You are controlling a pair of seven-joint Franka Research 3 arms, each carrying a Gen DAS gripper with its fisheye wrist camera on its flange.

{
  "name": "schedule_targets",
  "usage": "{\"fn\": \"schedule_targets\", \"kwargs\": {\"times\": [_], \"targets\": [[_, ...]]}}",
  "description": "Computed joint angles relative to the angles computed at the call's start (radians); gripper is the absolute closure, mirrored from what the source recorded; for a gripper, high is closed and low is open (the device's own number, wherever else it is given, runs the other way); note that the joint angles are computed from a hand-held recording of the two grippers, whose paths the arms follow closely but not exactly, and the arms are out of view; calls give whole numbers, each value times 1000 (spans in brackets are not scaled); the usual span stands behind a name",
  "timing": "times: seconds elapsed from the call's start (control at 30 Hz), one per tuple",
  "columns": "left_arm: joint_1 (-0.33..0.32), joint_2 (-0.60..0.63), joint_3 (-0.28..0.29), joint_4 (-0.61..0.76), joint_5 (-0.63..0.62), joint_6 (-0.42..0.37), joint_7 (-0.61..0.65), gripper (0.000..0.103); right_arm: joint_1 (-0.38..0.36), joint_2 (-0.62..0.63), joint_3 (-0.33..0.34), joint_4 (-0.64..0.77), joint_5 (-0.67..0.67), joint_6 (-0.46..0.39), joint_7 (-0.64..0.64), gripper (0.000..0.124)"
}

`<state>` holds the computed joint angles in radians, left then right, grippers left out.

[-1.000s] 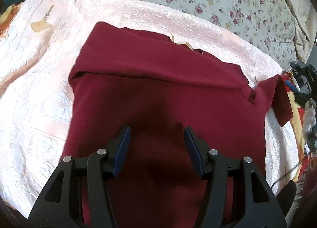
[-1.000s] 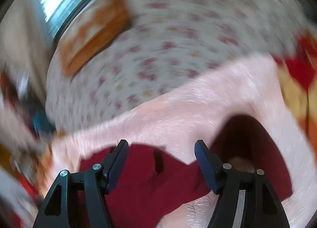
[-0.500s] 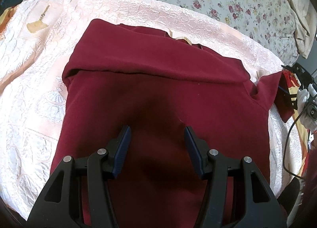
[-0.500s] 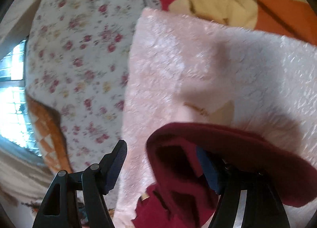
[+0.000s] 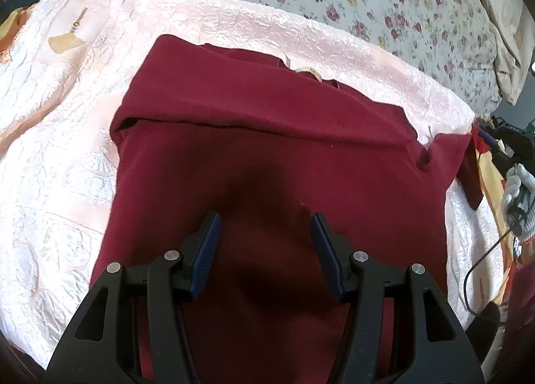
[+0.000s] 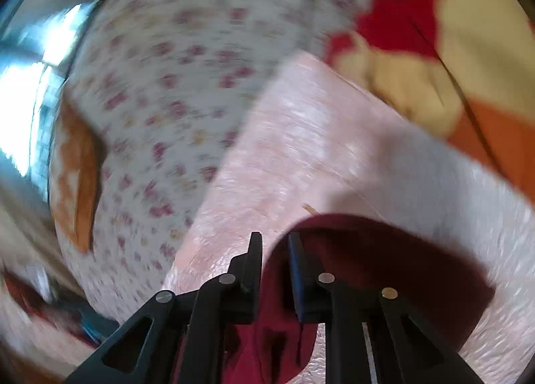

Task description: Fold small clothes

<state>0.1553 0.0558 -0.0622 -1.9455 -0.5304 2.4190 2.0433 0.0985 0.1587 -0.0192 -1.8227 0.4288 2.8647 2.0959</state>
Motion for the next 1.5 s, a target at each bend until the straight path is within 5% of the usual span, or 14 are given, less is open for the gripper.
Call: {"fn": "schedule_targets", "kwargs": {"times": [0.13, 0.23, 0.27, 0.3, 0.37, 0.53, 0.6, 0.7, 0.93, 1.07, 1.27, 1.33, 1.4, 1.5], "targets": [[3, -9, 3, -2, -16, 3, 8, 48, -4, 16, 25, 60, 35, -24, -100, 115], [4, -16, 6, -9, -22, 9, 17, 48, 41, 20, -27, 83, -106, -81, 53, 114], [4, -16, 8, -10, -22, 9, 18, 48, 50, 20, -39, 85, -149, -101, 106, 105], [4, -15, 8, -10, -23, 9, 18, 48, 60, 17, -52, 84, -199, -126, 163, 80], [6, -11, 10, -8, -26, 2, 16, 48, 60, 15, -51, 77, -245, -154, 205, 47], [7, -8, 7, -11, -16, -8, 6, 48, 23, 81, -28, 137, -207, -249, 188, 50], [6, -14, 8, -17, -7, -7, 7, 48, -14, 124, 1, 156, -98, -221, 123, 84], [9, -16, 13, -17, 2, -12, 11, 48, -9, 165, -20, 179, -115, -204, 109, 115], [22, 10, 14, 31, -11, 18, -33, 48, -51, 88, 128, 137, 167, -47, -328, 117], [29, 7, 8, 44, -52, 28, -30, 48, -13, 105, 168, 221, 260, -102, -515, 117], [28, 17, 3, 69, -71, 9, -21, 48, 127, 223, 165, 346, 116, -212, -604, 116], [30, 29, -1, 88, -83, -12, -4, 48, 153, 260, 162, 374, 88, -290, -603, 111], [31, 47, -4, 118, -77, -42, -7, 48, 157, 296, 170, 400, 95, -383, -601, 83], [31, 71, -18, 160, -79, -58, 6, 45, 146, 270, 184, 332, 164, -357, -632, 74]]}}
